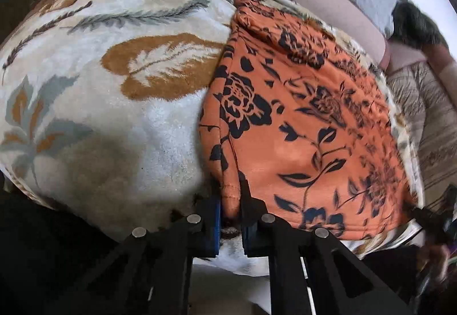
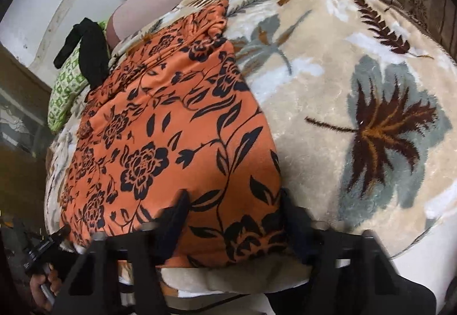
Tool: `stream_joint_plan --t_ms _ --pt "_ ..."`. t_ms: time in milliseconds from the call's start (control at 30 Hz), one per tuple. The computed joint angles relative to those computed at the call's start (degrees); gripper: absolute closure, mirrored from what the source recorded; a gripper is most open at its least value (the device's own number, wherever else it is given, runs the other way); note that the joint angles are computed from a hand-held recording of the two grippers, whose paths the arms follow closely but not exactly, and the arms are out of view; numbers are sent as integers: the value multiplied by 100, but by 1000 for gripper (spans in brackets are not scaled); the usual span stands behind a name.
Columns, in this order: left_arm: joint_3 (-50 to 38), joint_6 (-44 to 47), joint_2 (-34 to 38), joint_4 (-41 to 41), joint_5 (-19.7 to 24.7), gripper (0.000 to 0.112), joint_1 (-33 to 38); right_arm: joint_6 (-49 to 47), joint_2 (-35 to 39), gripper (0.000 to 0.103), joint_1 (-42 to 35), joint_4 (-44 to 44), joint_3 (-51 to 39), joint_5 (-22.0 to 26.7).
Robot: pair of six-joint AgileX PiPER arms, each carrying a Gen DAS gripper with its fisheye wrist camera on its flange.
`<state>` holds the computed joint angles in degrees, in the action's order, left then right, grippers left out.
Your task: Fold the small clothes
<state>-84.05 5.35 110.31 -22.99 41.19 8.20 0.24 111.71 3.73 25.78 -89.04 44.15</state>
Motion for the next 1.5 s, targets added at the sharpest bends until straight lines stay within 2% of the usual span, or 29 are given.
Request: stream_joint_plan --t_ms 100,167,200,300,333,400,467,500,533,567,633,667,700,733,767,800,833,967,1033,1100,1133,1167,1200,1233,1267,1333,1367,1400,1500 --pt "344 217 -611 -265 -336 103 -12 -108 -92 92 -77 234 14 112" --pt "656 417 -1198 -355 -680 103 -80 -168 -470 92 -90 337 250 -14" --pt "683 424 -1284 -387 -674 103 -75 -179 -660 92 -100 362 355 -20" --pt "568 -89 -924 134 -608 103 -152 8 -597 90 -116 247 351 90" --pt "376 -303 -574 353 -418 102 -164 167 -451 87 -83 14 278 99" --pt "101 -705 -178 679 -60 100 -169 96 -193 86 -131 216 125 256" --pt "174 -739 -230 589 -110 96 -133 87 -291 85 -81 233 230 106" --pt "305 -708 -388 610 -294 87 -155 28 -413 83 -57 249 333 -29" --pt "410 -721 -516 711 -500 78 -202 0 -515 75 -58 229 408 -114" --pt "480 -744 -590 798 -669 55 -246 56 -536 57 -51 142 410 -134" --pt "411 -744 -483 849 -695 49 -260 340 -444 26 -39 -113 307 -107" --pt "267 -798 -348 920 -511 51 -268 290 -356 26 -74 -6 250 -39" --pt "56 -733 -163 840 -281 74 -228 160 -300 26 -96 158 233 -12" --pt "-99 -763 -41 863 -138 90 -230 19 -336 34 -113 299 328 -136" --pt "-25 -756 -108 940 -133 101 -242 -81 -367 59 -123 404 387 -187" --pt "99 -631 -219 894 -273 102 -244 -247 -363 74 -185 639 388 -89" --pt "184 -530 -291 883 -394 103 -256 -226 -364 80 -154 668 410 -124" --pt "31 -616 -77 857 -171 100 -176 162 -250 81 -162 412 265 -7" --pt "151 -687 -178 852 -284 95 -140 107 -348 78 -158 472 318 -94" --pt "376 -862 -402 1022 -632 79 -210 152 -458 78 -101 300 330 -154" --pt "480 -838 -506 1028 -802 72 -244 180 -456 73 -84 223 292 -128" --pt "545 -777 -558 1015 -912 58 -264 230 -430 65 -74 147 245 -82" --pt "527 -790 -536 1064 -921 55 -294 377 -371 60 -67 38 190 -46" --pt "404 -850 -418 1128 -774 55 -312 525 -309 45 -71 -18 155 -24" --pt "278 -856 -307 1116 -595 56 -292 572 -263 42 -83 4 130 -1" --pt "-58 -773 -14 1111 -166 97 -298 534 -197 45 -84 41 91 41" --pt "-129 -806 46 1195 -82 103 -335 544 -196 73 -74 3 88 55" --pt "-74 -763 4 1150 -128 103 -310 560 -170 91 -98 28 60 140" --pt "41 -701 -143 1119 -263 103 -293 603 -217 91 -204 121 194 109"
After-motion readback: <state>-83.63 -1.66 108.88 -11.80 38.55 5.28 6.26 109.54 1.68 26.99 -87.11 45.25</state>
